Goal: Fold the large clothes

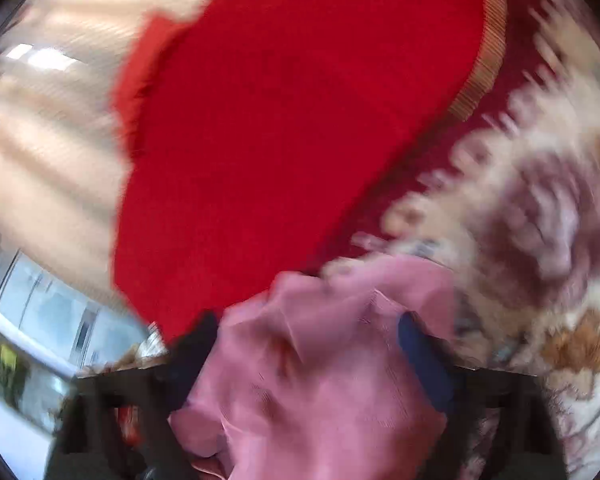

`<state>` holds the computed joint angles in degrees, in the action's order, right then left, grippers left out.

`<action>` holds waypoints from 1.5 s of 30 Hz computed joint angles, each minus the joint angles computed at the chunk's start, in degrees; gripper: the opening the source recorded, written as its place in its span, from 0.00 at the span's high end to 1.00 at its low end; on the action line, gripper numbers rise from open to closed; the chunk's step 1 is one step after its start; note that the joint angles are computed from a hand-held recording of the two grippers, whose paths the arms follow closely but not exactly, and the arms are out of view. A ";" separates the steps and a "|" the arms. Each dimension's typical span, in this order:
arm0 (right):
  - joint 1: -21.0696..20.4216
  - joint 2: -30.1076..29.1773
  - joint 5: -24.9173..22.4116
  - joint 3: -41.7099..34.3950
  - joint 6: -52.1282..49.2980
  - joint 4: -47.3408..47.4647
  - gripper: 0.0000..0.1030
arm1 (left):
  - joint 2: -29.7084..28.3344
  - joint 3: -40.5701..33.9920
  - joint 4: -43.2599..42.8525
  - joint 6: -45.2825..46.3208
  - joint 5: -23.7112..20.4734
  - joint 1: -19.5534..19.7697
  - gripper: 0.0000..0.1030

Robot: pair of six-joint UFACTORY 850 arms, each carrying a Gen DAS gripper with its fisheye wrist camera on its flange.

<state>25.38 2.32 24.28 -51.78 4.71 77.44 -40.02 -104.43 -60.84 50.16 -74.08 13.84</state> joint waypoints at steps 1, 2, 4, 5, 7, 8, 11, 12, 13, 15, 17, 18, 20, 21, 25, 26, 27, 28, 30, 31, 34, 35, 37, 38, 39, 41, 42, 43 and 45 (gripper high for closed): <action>-1.77 0.43 -3.36 1.57 6.00 -3.16 0.09 | 0.92 0.84 -0.45 1.66 0.77 0.05 0.81; -2.54 0.86 -4.58 2.23 9.94 -6.02 0.09 | 1.65 1.54 -1.09 3.14 1.27 0.16 0.81; -2.08 2.82 -0.64 3.75 10.64 -8.39 0.09 | 2.33 2.49 -3.29 4.37 1.01 0.69 0.80; -1.30 3.42 1.56 3.96 7.39 -6.87 0.09 | 2.60 3.01 -4.30 4.52 0.76 0.91 0.79; 0.42 4.02 3.92 3.16 -3.02 0.12 0.09 | 3.46 4.30 -5.43 4.83 1.92 1.21 0.79; 0.94 4.27 4.26 2.98 -5.42 1.55 0.10 | 4.26 5.47 -6.48 5.14 3.98 1.50 0.78; 1.99 5.03 4.27 2.90 -9.27 3.06 0.13 | 6.81 9.19 -12.82 6.22 13.35 3.07 0.66; 2.38 4.89 4.61 2.55 -11.78 4.76 0.13 | 7.16 9.86 -14.99 5.47 15.48 3.74 0.55; 2.73 4.79 4.96 2.20 -13.89 6.08 0.15 | 7.36 10.31 -16.16 4.38 17.60 4.26 0.49; 3.29 5.07 5.05 2.63 -14.93 6.03 0.19 | 7.24 9.93 -14.73 2.56 19.96 4.67 0.49; 3.19 4.30 3.75 2.03 -15.35 4.94 0.27 | 6.55 8.44 -11.81 3.33 16.18 4.37 0.49; 3.16 3.99 3.02 1.78 -15.13 3.89 0.32 | 6.95 8.66 -11.11 5.89 14.37 3.93 0.49; 3.43 2.89 1.99 0.60 -17.25 3.35 0.52 | 9.38 10.58 -9.24 14.70 11.85 2.67 0.46; 3.59 2.18 1.56 -0.37 -19.96 4.66 0.56 | 10.72 12.01 -8.93 18.23 10.77 2.26 0.43; 3.85 -1.17 -0.86 -3.95 -26.28 7.49 0.59 | 14.21 15.60 -5.23 29.10 3.15 -0.06 0.32; 3.65 -1.83 -1.41 -4.36 -26.17 7.33 0.59 | 15.20 16.66 -3.02 30.46 4.67 -1.42 0.32; 3.21 -2.61 -2.50 -4.78 -25.11 6.54 0.59 | 15.62 17.16 -1.52 30.10 5.65 -2.35 0.32; 2.74 -3.15 -3.59 -5.01 -23.92 5.65 0.59 | 15.25 16.51 0.81 27.62 6.56 -3.45 0.32; 1.51 -4.70 -6.20 -5.86 -24.09 6.40 0.59 | 12.79 13.19 7.45 18.58 10.23 -6.05 0.32; 1.14 -5.53 -6.94 -6.51 -26.12 8.60 0.59 | 10.64 10.53 9.79 12.73 11.21 -6.92 0.32; 0.01 -7.63 -7.88 -7.92 -31.38 14.37 0.59 | 4.44 1.60 11.74 0.90 12.03 -8.06 0.33; -0.37 -8.00 -8.11 -8.04 -31.18 14.58 0.59 | 2.81 -0.85 10.59 -1.40 13.79 -8.19 0.33; -0.89 -8.06 -8.01 -7.75 -27.36 11.62 0.59 | 1.50 -2.91 9.35 -3.17 17.83 -8.02 0.33; -0.93 -7.98 -7.45 -7.69 -26.78 11.02 0.59 | 1.13 -3.44 10.53 -5.90 21.73 -7.93 0.33; -0.84 -7.87 -6.49 -7.69 -27.09 11.13 0.59 | 0.83 -3.85 12.00 -8.51 23.66 -7.87 0.33; -0.53 -7.44 -4.12 -7.80 -27.97 10.74 0.59 | -0.57 -5.48 12.49 -12.99 22.82 -6.83 0.33; -0.23 -7.26 -2.89 -7.86 -27.48 9.37 0.59 | -0.69 -5.67 12.27 -13.60 22.14 -6.71 0.33; 0.03 -7.10 -1.86 -8.04 -26.58 7.21 0.59 | -0.46 -5.41 11.94 -13.11 21.91 -6.73 0.33; -0.05 -7.48 -2.14 -8.96 -28.50 7.81 0.59 | 1.67 -2.97 11.14 -8.36 23.25 -6.83 0.33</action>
<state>25.34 -5.16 22.13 -60.74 -23.80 85.25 -38.34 -107.39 -49.71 41.80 -50.83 7.01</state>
